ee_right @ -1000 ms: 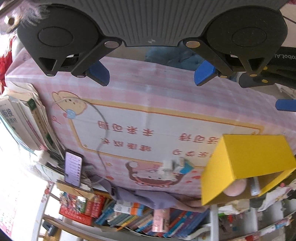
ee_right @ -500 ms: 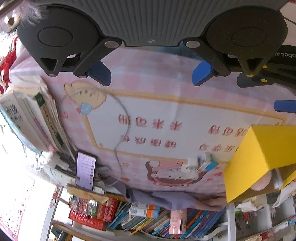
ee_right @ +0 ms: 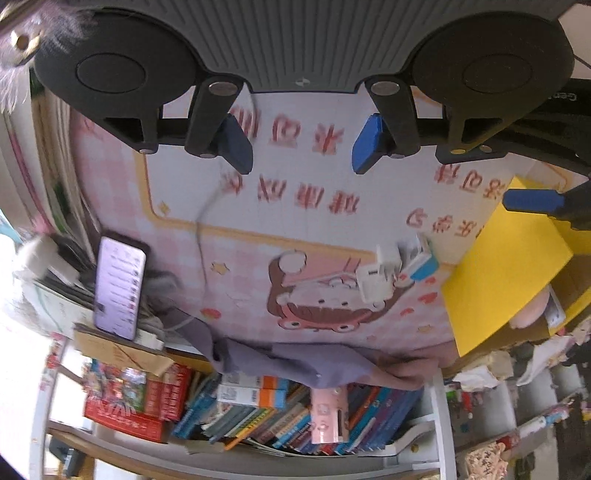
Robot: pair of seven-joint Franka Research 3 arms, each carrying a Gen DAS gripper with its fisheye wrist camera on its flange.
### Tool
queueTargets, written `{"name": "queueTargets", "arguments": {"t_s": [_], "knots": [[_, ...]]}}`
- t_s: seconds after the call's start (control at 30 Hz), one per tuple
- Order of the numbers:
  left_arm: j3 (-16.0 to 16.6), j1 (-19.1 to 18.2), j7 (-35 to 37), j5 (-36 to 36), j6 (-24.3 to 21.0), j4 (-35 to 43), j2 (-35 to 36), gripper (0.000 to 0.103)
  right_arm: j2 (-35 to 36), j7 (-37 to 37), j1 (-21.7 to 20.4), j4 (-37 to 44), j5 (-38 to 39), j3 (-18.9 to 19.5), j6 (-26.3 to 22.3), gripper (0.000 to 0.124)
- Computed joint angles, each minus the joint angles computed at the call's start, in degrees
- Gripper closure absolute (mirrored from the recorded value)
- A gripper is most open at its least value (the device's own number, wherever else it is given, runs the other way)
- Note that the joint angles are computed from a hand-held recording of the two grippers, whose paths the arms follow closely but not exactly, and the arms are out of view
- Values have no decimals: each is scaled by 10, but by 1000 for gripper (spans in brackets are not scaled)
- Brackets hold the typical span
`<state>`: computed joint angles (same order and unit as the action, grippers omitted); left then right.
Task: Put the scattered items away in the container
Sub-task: 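Lift both tools out of the box and back toward the table items, then grasp the white-and-red small box with the left tool while the right tool grasps the white plug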
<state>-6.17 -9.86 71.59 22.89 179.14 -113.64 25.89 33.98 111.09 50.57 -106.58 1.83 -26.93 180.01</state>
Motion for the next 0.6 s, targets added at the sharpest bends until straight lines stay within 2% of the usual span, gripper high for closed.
{"name": "queueTargets", "arguments": {"t_s": [0.17, 0.23, 0.33, 0.4, 0.5, 0.6], "knots": [[29, -38, -38, 9, -50, 41, 14, 41, 11, -118, -182, 63, 11, 187, -10, 70], [47, -56, -60, 27, -62, 52, 17, 48, 22, -164, -230, 85, 22, 241, -15, 70], [80, -86, -101, 69, -79, 73, 26, 49, 47, -231, -301, 126, 50, 323, -33, 70], [99, -101, -133, 100, -89, 92, 34, 49, 70, -265, -327, 162, 67, 354, -52, 70], [130, -126, -184, 155, -112, 128, 53, 47, 107, -302, -342, 224, 88, 374, -75, 70], [133, -130, -212, 190, -143, 160, 67, 46, 148, -337, -347, 293, 105, 385, -102, 70]]}}
